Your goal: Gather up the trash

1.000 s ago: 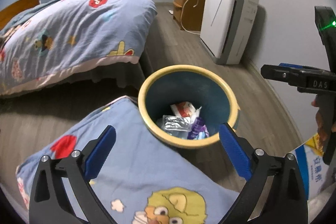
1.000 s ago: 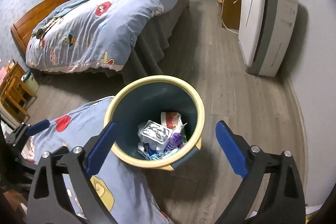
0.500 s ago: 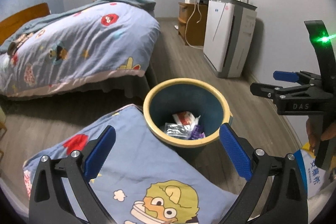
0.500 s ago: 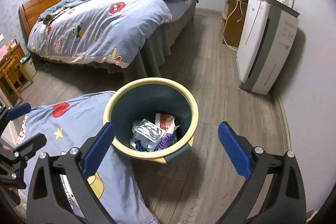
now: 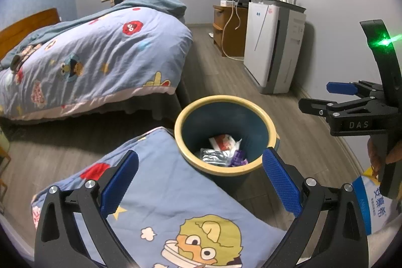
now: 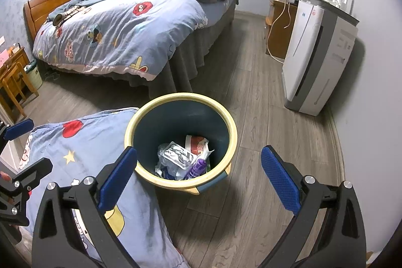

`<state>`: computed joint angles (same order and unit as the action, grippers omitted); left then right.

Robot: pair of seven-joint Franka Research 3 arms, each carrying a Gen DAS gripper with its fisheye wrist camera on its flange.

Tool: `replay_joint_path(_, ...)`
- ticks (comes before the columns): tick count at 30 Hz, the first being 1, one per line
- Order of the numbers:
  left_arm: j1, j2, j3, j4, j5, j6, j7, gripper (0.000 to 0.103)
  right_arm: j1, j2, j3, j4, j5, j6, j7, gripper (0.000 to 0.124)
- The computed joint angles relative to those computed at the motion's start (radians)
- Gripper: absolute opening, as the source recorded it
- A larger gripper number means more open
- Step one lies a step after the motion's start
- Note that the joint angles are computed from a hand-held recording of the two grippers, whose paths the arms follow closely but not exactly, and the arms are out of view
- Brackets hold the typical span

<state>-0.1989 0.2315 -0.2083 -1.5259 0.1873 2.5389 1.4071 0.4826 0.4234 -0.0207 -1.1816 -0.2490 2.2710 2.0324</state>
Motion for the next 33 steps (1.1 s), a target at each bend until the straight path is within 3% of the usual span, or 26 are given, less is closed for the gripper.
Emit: replay_joint_path(33, -0.006, 0.003, -0.003, 0.008, 0.003, -0.012, -0.002, 0.098, -0.002, 0.012, -0.002, 0.012, 0.007, -0.018, -0.006, 0.097)
